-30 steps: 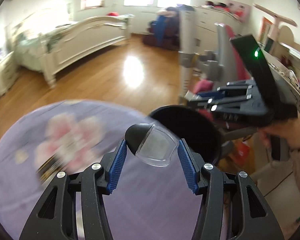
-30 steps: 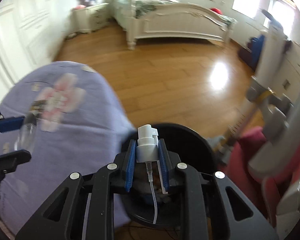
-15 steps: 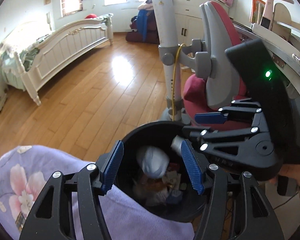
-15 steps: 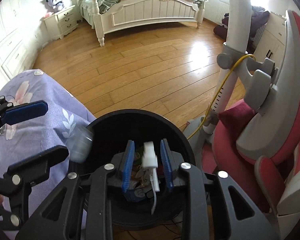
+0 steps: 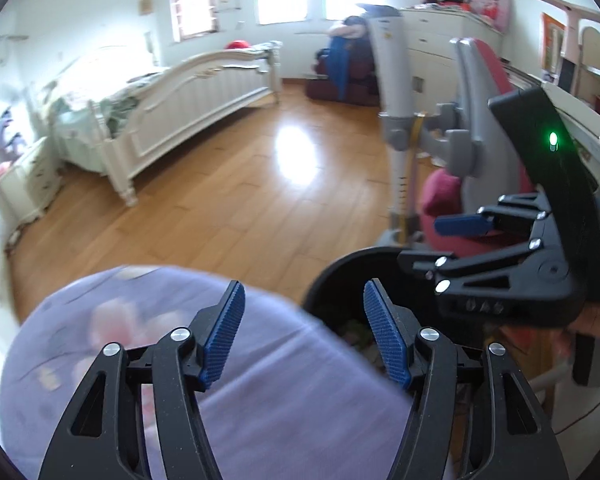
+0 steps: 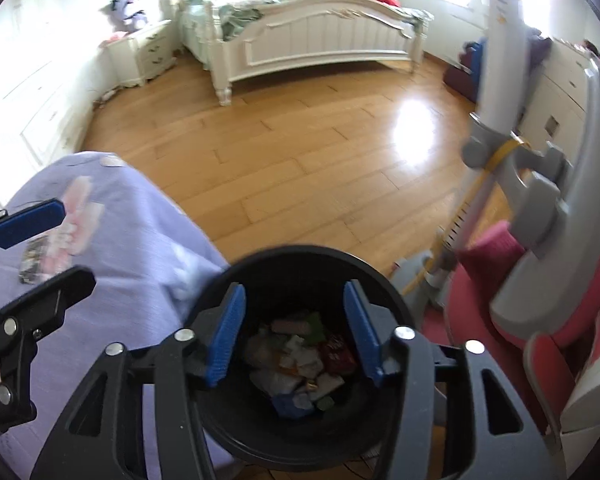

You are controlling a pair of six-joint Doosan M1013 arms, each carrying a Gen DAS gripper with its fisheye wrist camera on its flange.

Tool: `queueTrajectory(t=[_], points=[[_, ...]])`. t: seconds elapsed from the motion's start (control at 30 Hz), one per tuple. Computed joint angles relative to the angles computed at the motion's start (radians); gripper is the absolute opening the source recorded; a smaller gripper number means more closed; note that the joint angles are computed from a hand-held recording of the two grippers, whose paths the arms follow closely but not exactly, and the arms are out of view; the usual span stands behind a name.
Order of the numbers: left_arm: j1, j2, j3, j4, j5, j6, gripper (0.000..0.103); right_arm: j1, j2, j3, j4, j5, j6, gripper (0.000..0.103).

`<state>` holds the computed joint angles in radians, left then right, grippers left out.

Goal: Collect trash
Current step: 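Grasp the small white cup with the left tool while the right tool grasps the black battery card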

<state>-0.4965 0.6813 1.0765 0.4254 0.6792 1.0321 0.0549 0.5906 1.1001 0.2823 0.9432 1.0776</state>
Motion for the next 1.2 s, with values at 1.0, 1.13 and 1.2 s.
queueTrajectory(t=[1.0, 1.13, 1.2], points=[[0.070, -0.219, 0.456, -0.082, -0.101, -0.080, 0.037, 0.233, 0.078, -0.121, 0.128, 0.290, -0.292, 0.078], [0.072, -0.250, 0.486, -0.074, -0.096, -0.120, 0.036, 0.256, 0.071, -0.103, 0.104, 0.242, -0.295, 0.089], [0.071, -0.266, 0.504, -0.055, -0.092, -0.150, 0.036, 0.264, 0.077, -0.107, 0.095, 0.261, -0.300, 0.089]])
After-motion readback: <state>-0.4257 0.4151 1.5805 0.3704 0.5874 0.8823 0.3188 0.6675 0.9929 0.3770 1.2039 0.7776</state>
